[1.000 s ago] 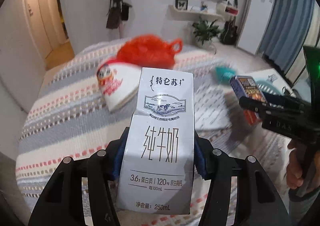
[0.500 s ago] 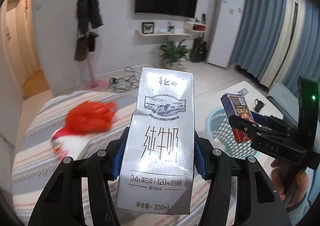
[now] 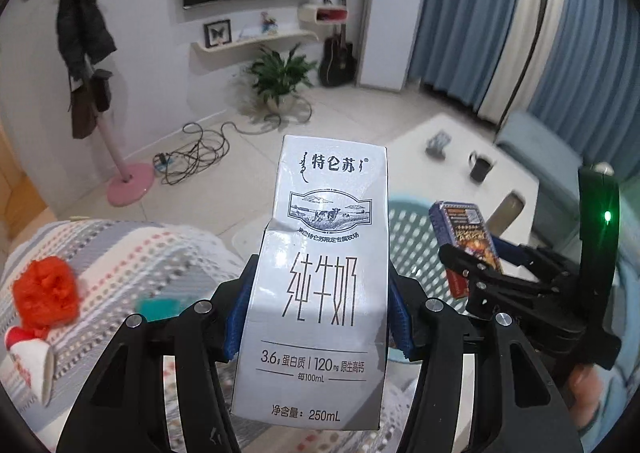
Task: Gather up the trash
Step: 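Carry the card-game box and milk carton over the blue basket, then open both tools to drop the box and carton into the basket, then move the right tool to the teal packet while the left tool reaches the polka-dot bag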
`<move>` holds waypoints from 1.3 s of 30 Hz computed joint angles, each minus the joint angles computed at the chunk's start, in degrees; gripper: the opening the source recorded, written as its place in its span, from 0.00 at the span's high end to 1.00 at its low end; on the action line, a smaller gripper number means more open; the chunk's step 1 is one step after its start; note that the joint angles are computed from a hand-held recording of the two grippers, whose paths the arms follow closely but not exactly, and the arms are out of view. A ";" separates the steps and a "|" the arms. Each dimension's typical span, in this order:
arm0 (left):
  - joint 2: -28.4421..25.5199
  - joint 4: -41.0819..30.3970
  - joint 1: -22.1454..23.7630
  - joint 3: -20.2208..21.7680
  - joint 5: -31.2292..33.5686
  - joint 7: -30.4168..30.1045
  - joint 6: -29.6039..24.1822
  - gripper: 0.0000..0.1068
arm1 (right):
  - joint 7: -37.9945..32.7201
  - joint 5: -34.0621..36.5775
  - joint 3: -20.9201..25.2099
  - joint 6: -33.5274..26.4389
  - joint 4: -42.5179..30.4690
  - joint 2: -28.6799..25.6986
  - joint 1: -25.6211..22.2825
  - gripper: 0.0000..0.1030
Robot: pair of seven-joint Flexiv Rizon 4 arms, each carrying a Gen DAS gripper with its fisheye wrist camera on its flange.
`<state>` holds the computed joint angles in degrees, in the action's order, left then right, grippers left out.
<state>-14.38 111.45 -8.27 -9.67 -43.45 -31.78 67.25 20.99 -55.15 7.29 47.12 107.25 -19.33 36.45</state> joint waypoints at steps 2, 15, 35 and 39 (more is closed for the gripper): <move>-1.38 -0.37 -0.67 0.12 1.92 -2.05 -2.35 0.49 | 0.91 1.56 0.21 1.95 1.64 -0.36 -0.92 0.41; -4.22 0.26 -1.50 -2.36 4.11 -2.74 -3.36 0.39 | 5.59 6.50 -0.93 10.44 8.25 -0.59 -2.79 0.36; 4.77 8.15 0.46 1.66 -13.39 6.35 -3.14 0.33 | 1.65 -0.58 -0.11 3.02 0.81 -0.42 1.85 0.34; 7.01 9.37 0.76 4.03 -17.26 7.78 -3.07 0.33 | -0.74 -4.38 -0.57 1.55 -4.25 -2.67 3.93 0.34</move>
